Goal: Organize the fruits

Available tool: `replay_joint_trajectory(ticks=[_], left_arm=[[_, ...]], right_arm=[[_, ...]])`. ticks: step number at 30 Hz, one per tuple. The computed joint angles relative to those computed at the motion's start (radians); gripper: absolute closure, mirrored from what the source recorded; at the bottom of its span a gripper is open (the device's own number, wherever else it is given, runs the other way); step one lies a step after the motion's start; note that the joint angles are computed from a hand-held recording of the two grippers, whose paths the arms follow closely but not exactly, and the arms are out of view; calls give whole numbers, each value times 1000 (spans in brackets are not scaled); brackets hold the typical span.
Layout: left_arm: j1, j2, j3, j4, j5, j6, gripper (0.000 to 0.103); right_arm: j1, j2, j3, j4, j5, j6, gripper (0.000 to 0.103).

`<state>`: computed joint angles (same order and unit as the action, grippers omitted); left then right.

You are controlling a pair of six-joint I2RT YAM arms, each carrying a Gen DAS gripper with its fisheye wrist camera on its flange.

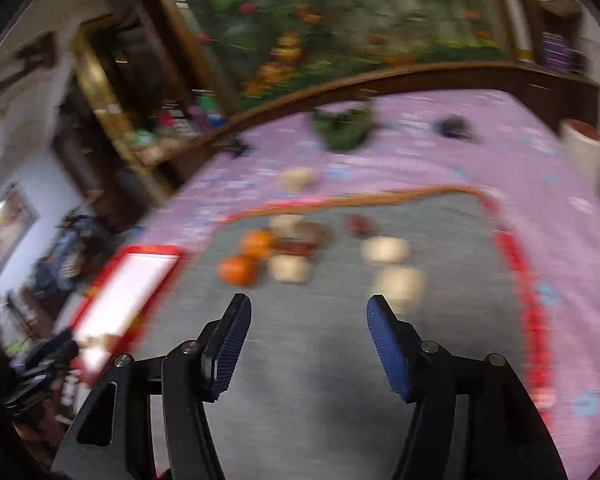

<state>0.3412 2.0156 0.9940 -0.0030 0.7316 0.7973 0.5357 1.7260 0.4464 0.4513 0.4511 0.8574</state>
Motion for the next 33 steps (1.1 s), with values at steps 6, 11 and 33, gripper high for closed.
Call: replay_joint_trajectory(ticks=[6, 11, 33], left_arm=[[-127, -85, -98, -9, -34, 33, 39], [-209, -88, -96, -31, -76, 32, 39], [-598, 273, 310, -89, -360, -399, 54]], right_arm=[[-130, 125, 121, -94, -96, -74, 45], [-162, 244, 253, -163, -112, -113, 65], [-308, 242, 39, 242, -367, -54, 66]])
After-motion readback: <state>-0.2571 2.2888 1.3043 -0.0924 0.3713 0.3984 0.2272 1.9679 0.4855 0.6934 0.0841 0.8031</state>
